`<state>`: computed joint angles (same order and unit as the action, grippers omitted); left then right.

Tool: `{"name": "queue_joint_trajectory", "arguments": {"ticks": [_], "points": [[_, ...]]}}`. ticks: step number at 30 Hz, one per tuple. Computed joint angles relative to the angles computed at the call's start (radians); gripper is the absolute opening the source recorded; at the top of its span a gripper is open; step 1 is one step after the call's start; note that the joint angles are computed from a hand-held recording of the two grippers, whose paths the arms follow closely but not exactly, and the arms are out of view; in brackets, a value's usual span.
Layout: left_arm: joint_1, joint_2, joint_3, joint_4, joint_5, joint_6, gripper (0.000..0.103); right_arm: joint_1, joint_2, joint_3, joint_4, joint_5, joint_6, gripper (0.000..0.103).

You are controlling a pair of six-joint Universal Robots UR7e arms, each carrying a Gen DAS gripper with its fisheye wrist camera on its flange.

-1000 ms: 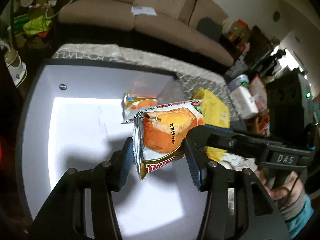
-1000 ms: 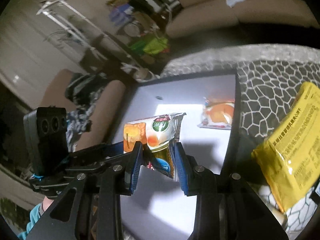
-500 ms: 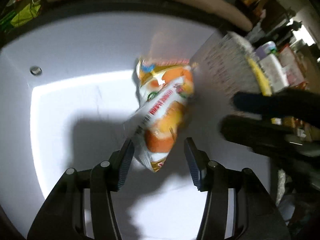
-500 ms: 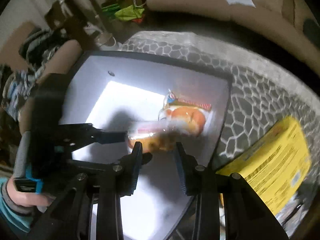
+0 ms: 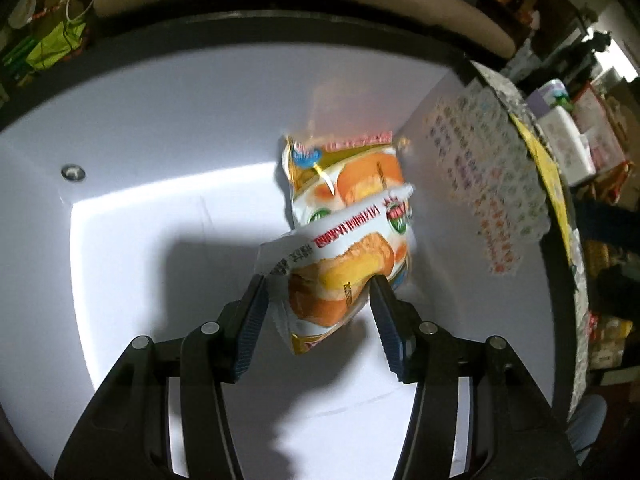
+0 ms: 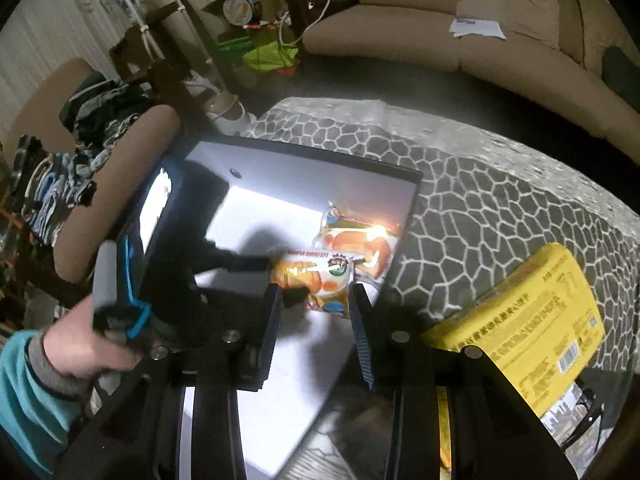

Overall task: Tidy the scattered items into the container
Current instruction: 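Carry the orange cake packet into the white-lined box and release it, then move the right tool back over the table toward the black snack packets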

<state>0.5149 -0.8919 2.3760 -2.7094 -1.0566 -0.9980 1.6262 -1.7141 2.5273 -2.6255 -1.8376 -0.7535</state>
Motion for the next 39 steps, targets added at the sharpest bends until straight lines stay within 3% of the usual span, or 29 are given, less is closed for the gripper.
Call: {"name": "queue_joint_trajectory", "arguments": {"ticks": [11,14,16,18,20,23,25,30,34,39], "points": [[0.031,0.080,-0.099,0.129,-0.047,0.109,0.052,-0.107,-0.144,0.003,0.117,0.052,-0.070,0.036],[0.024,0.026,-0.077,0.140,-0.038,0.071,0.052,-0.144,-0.201,0.008,0.165,0.082,-0.102,0.038],[0.006,-0.043,-0.035,0.110,-0.001,0.031,0.059,-0.178,-0.245,0.012,0.200,0.103,-0.130,0.043],[-0.011,-0.099,0.017,0.006,0.028,0.009,0.069,-0.211,-0.277,0.013,0.231,0.121,-0.151,0.044],[-0.018,-0.117,0.039,-0.042,0.047,-0.012,0.069,-0.239,-0.300,0.017,0.243,0.132,-0.163,0.044],[0.000,-0.057,-0.033,0.048,0.056,-0.035,0.069,-0.280,-0.325,0.013,0.274,0.149,-0.178,0.044],[0.006,0.037,-0.127,0.122,0.046,-0.048,0.069,-0.306,-0.345,0.011,0.299,0.160,-0.193,0.044],[-0.010,0.100,-0.174,0.219,0.041,-0.031,0.070,-0.350,-0.377,0.013,0.333,0.171,-0.229,0.045],[-0.025,0.076,-0.176,0.260,0.032,-0.046,0.070,-0.380,-0.388,0.019,0.340,0.178,-0.247,0.045],[-0.027,0.017,-0.150,0.249,0.138,-0.165,0.070,-0.402,-0.396,0.021,0.350,0.191,-0.259,0.045]]}}
